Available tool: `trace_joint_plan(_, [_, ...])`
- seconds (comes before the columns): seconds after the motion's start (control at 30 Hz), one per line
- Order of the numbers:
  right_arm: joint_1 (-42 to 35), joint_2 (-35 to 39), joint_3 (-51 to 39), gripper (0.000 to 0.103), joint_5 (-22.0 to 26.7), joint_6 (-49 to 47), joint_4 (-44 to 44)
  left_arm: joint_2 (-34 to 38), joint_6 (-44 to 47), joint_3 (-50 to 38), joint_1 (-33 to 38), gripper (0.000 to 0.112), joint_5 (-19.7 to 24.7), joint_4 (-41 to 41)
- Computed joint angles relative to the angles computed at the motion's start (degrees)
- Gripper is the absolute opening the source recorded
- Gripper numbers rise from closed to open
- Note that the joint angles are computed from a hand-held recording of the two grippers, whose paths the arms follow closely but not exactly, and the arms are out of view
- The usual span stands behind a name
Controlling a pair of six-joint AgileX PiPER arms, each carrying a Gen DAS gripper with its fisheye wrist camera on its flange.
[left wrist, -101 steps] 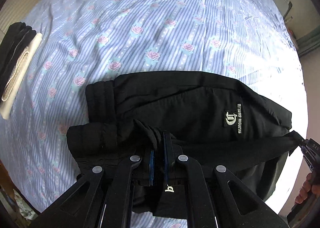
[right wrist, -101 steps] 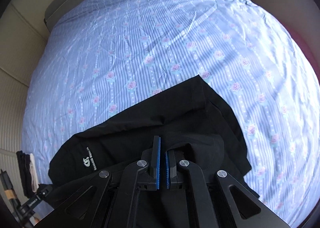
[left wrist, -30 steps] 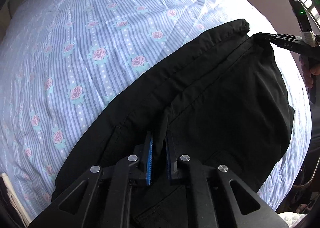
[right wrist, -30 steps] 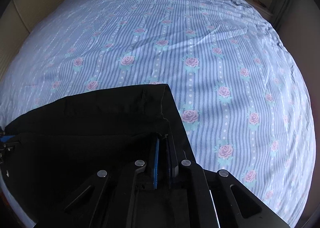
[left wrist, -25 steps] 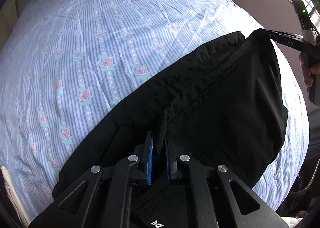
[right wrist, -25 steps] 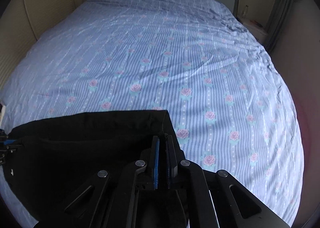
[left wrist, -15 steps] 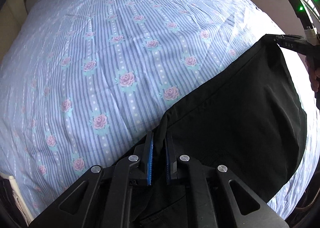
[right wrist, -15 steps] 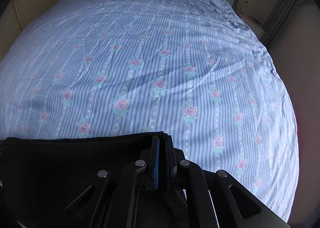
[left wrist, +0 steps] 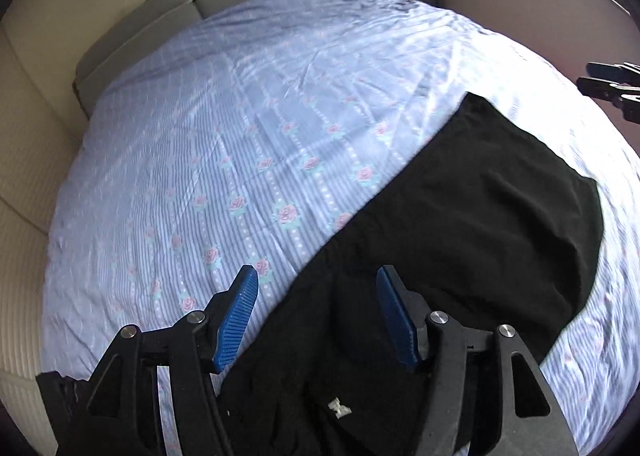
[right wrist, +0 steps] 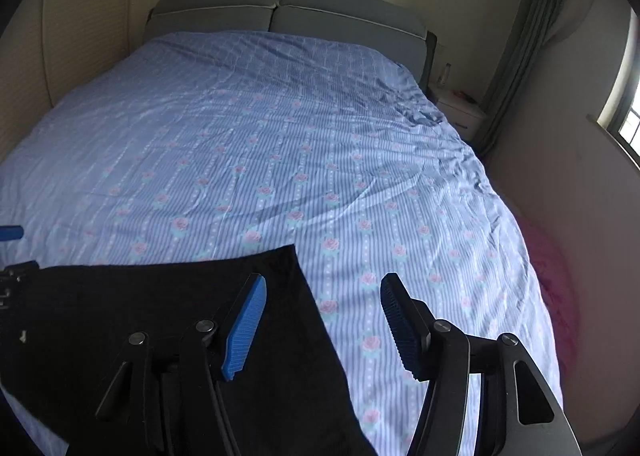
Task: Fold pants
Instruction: 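Open both grippers and release the folded shorts onto the bed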
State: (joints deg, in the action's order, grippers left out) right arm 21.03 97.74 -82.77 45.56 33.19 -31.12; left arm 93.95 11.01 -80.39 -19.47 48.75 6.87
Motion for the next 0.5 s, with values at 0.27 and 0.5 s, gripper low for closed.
trace_joint_plan(0.27, [8.65,-18.73,27.83,0.060,-2.12,4.07,15.61,-21.18,-20.42,24.66,-5.63,0.064,5.48,-0.50])
trace_joint_plan(0.5, [18.82,-19.35,39.04,0.060,-5.05,23.44,21.33,-32.55,-21.75,39.05,16.49,0.065,9.60,-15.62])
